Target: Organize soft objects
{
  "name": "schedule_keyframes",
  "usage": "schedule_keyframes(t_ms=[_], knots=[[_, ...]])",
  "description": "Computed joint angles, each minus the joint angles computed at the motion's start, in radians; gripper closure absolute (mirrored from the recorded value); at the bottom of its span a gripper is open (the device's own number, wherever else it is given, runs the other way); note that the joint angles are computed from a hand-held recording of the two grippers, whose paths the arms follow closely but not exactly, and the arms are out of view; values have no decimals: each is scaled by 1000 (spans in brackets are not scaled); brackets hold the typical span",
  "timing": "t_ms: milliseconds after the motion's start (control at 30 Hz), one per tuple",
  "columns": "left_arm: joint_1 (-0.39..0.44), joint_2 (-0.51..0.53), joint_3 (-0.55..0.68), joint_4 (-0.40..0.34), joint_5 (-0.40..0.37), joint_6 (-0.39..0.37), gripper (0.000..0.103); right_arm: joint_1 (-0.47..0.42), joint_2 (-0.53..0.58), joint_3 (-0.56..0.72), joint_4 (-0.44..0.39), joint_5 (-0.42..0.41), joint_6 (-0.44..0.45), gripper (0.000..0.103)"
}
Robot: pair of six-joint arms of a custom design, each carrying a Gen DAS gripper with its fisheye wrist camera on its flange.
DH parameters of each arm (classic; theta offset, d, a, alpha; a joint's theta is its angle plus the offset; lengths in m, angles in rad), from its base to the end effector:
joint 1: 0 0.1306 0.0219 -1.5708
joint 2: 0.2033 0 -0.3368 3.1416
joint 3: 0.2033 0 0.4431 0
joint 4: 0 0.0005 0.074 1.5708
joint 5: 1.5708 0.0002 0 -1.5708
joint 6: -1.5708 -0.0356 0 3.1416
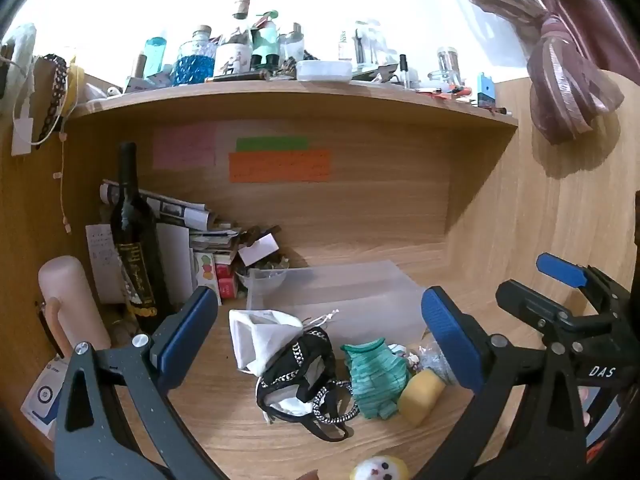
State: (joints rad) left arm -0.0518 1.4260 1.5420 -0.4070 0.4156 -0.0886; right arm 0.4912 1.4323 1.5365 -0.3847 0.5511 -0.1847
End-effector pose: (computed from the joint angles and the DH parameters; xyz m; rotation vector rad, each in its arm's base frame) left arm 0.5822 -0.0451 0.4873 0.4147 1.8046 -0.3606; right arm 0.5245 0.2589 0.4837 0.1020 1.8061 -0.0305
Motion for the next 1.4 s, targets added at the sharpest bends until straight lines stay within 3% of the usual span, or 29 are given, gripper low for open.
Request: schedule_keyframes(t_ms=[100,600,1400], knots=[[-15,-29,-43,60,-8,-33,0,0,-2,-5,11,0,-1,0],[4,0,-15,41,32,14,0,2,7,7,2,3,4,0],[2,-7,-24,54,33,15,0,2,-1,-4,22,1,1,0]])
